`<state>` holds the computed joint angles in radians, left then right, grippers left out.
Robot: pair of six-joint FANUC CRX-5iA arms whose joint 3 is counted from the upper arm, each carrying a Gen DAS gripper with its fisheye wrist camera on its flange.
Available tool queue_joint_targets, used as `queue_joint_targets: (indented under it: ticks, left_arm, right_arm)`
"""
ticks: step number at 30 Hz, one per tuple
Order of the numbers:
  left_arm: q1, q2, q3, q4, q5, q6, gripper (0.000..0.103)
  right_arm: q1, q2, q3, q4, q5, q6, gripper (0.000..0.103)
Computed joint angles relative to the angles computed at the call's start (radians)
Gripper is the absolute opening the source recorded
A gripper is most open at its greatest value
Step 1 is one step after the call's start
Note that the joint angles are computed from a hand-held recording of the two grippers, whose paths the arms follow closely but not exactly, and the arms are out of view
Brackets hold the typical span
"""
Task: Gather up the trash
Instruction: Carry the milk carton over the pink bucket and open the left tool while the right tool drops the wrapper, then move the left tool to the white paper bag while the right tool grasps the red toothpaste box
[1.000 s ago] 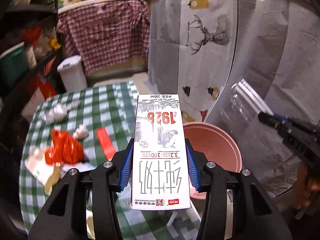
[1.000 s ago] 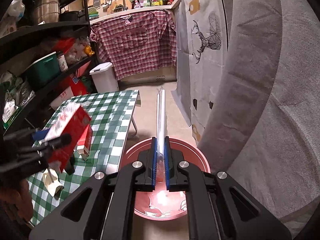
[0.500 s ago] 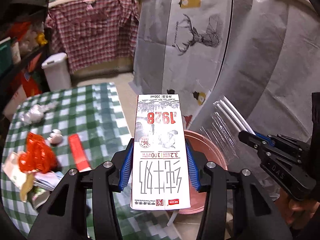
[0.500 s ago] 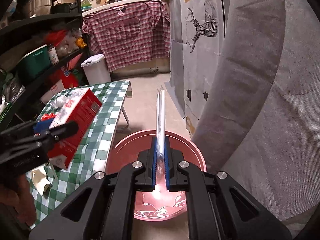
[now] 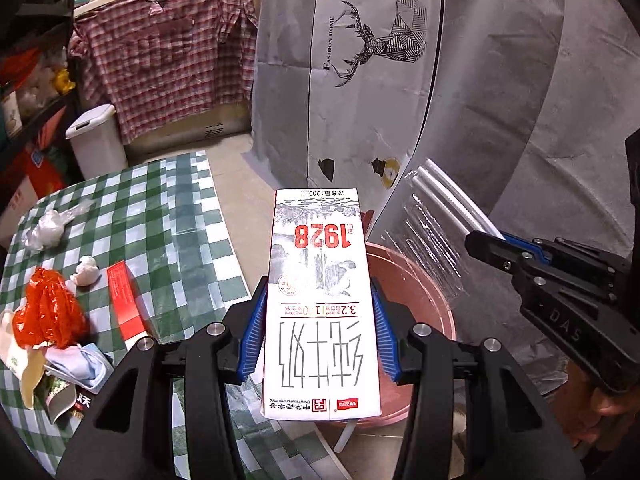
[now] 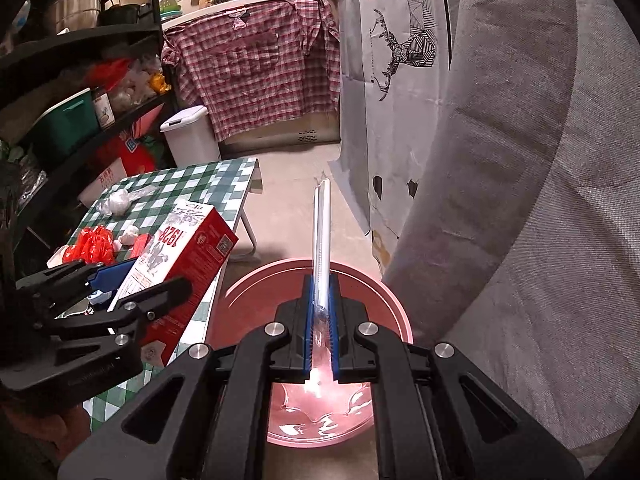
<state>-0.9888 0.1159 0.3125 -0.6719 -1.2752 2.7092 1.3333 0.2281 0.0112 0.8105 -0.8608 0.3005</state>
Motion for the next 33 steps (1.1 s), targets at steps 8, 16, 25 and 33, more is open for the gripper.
queue_joint_targets:
  ticks: [8,16,25,33]
  left_arm:
    - [0.002,0.010,0.008,0.000,0.002,-0.002,0.047]
    - [-0.013,0.022,0.031,-0.048,-0.028,0.030,0.071]
    - [-0.051,-0.024,-0.008,-0.130,-0.050,0.105,0.071]
    - [-0.143,-0.049,0.002,-0.285,-0.183,0.130,0.067]
  right_arm:
    - [-0.002,-0.006,-0.010,0.005,0.003,-0.013,0.007]
    - [-0.002,0.004,-0.007,0.015,-0.028,-0.019,0.041]
    - [0.008,0.004,-0.024,0.079,-0.044,-0.063,0.042]
    - [0.030,0.005,-0.034,0.196,-0.040,-0.157,0.042]
